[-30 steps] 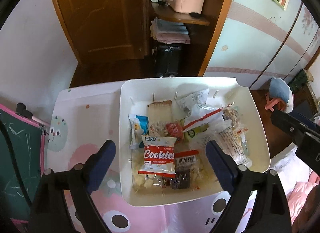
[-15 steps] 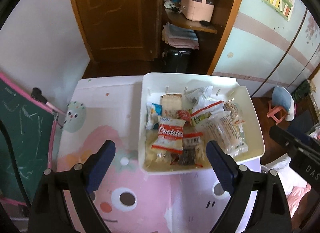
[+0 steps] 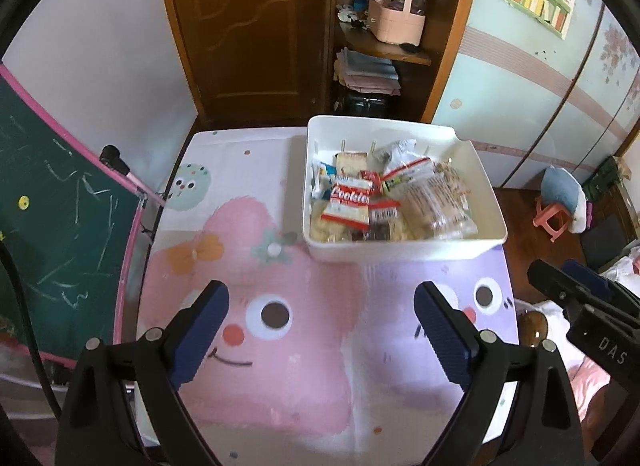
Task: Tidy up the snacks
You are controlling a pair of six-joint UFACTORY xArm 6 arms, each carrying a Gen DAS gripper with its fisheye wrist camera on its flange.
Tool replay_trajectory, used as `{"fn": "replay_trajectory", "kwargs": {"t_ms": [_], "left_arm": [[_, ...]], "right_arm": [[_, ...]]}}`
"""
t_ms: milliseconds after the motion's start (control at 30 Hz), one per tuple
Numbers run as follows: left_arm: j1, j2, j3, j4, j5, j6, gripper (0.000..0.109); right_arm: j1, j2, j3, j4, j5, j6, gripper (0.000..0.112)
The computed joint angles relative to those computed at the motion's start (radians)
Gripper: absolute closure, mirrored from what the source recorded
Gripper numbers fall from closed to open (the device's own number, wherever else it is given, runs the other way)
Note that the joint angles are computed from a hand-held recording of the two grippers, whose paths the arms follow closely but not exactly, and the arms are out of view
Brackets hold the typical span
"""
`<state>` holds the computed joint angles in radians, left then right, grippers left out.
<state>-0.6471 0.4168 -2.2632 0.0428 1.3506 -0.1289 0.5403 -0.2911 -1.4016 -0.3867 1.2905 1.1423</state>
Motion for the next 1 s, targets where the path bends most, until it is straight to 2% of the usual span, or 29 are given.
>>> {"fn": "replay_trajectory", "kwargs": {"t_ms": [133,333,533,1000], "left_arm": [[-0.002,-0.139,0.177,0.012,-0.042,-0.013,0.014],[-0.006,-0.273,0.334,0.029,-0.083,-0.034,0.014],[-0.015,-0.339,0.406,0.027,-0.096,-0.035,0.014],[-0.027,-0.417,0.486,0.047,-0.131,-0.038,0.014]], "right_arm": [[0.075,-0.030,0.012,-0.008,0.036,0.047,0.047],[0.154,-0.065,0.018,-0.034,0.074,0.136,0.047],[0.211,-0.066,-0.007,-0.073,0.123,0.180,0.047],[0.273,-0.045,-0.030,-0.073,0.142,0.202,0.047]]}}
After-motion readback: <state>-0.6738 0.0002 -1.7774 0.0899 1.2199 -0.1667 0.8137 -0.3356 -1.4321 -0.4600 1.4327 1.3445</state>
